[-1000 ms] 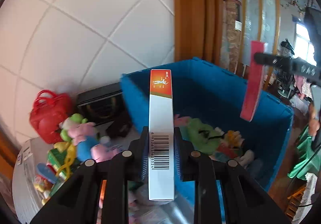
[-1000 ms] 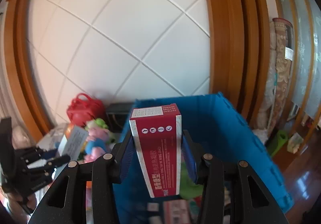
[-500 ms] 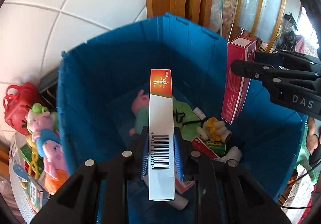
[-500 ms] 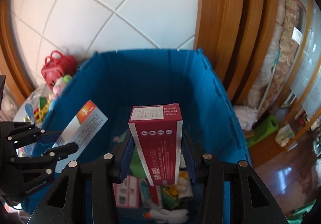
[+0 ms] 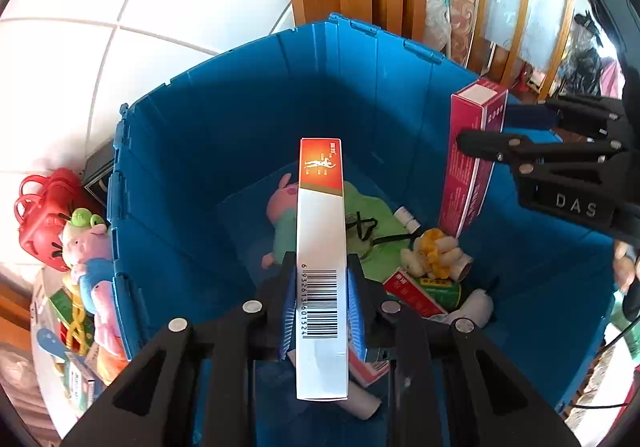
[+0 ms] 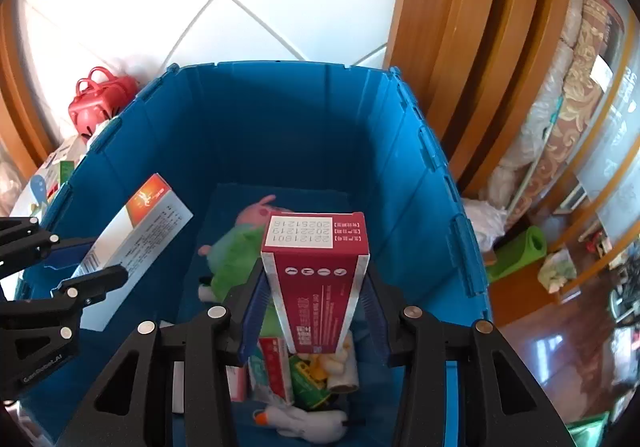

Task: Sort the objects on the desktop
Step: 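Carry the white box and red box into the blue crate and release both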

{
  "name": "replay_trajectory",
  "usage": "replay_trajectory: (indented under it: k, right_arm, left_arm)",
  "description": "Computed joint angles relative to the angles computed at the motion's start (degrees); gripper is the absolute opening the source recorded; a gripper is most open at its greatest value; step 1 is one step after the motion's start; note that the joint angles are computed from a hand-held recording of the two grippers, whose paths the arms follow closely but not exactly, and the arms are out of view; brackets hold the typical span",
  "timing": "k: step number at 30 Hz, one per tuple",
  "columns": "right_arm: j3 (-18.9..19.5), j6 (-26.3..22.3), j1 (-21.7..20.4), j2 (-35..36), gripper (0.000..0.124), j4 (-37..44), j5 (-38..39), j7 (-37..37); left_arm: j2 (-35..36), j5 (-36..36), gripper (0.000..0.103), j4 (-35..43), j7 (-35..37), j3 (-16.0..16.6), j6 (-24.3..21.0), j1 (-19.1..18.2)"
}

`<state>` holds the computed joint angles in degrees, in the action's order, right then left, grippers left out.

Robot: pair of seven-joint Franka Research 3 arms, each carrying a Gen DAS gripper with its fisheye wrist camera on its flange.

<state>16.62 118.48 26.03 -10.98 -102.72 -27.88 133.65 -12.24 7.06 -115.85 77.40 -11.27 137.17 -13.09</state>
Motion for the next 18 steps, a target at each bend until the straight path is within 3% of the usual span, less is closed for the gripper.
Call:
replay_trajectory:
  k: [1,3,6,9,11,14,18]
  right_arm:
    - [0.0,0.0,0.0,-0.1,0.044,-0.1,0.0,0.1]
    - [0.2,-0.3,-0.1,-0.1,0.045,0.0,-0.6,0.3]
    - [0.4,-1.2,0.0,0.0,0.048,0.3,-1.5,0.4]
    - [0.6,-1.5,0.1,-0.3,0.071,0.2,-2.2,0.9]
    - [0.9,-1.5,0.1,-0.8,0.093,-0.1,-2.9,1.9]
    - [1.6,-1.0,0.1,-1.9,0.103,-0.8,-4.2,3.0]
    - [2.8,0.8,0.1,-3.9,0.103,-2.5,-5.3,4.9]
  left_arm:
    - [0.0,0.7,0.025,0.1,-0.3,-0.3,-0.4,0.1]
    - [-0.2,2.0,0.047,-0.1,-0.8,-0.6,-0.3,0.2]
    - [-1.1,3.2,0.067,-1.0,-1.1,-0.7,1.2,0.2]
    - [-2.3,3.5,0.074,-1.9,-1.4,-0.5,2.3,0.1]
    - [-3.7,3.6,0.074,-3.1,-1.8,-0.3,3.5,0.2]
    - [-6.5,4.5,0.075,-5.4,-3.5,-0.2,5.5,0.7]
    - [-12.2,6.6,0.076,-10.6,-6.7,-0.2,9.3,1.5]
